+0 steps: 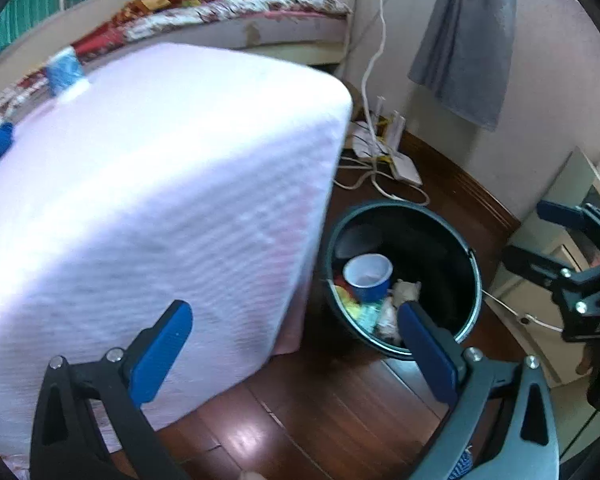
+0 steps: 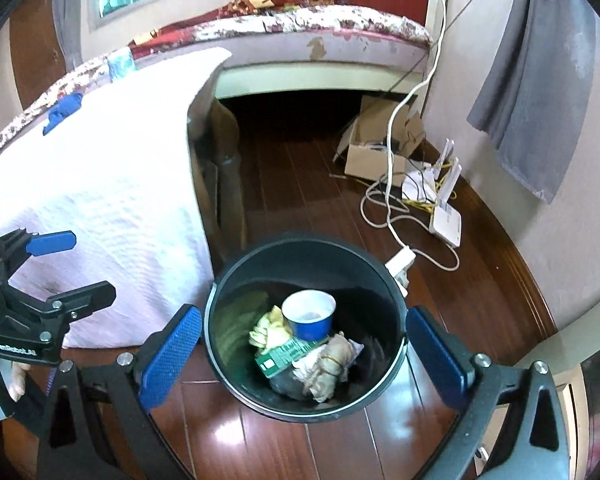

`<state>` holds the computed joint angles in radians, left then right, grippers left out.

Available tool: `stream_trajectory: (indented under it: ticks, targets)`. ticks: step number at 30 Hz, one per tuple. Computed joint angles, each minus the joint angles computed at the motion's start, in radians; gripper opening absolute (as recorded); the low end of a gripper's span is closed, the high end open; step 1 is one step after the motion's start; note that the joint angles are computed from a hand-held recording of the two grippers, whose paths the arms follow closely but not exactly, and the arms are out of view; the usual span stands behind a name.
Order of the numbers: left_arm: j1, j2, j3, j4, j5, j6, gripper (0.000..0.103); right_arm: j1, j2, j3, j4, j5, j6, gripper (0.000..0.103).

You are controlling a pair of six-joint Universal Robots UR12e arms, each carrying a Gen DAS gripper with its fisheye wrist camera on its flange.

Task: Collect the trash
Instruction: 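Move both open grippers back toward the blue cloth and white-blue cup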

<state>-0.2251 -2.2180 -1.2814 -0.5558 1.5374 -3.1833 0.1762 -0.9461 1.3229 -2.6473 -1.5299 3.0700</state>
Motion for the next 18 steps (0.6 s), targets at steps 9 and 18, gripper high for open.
stream_trajectory:
  ticks: [9,18]
  targets:
    - [0.018,0.059,-0.059,0.078,0.023,-0.025,0.102,0.027,-0.02,-0.003,-0.051,0.03,-0.002,0.103]
    - [0.048,0.103,-0.104,0.154,0.064,-0.059,0.102,0.062,-0.008,-0.048,-0.119,0.067,-0.004,0.103]
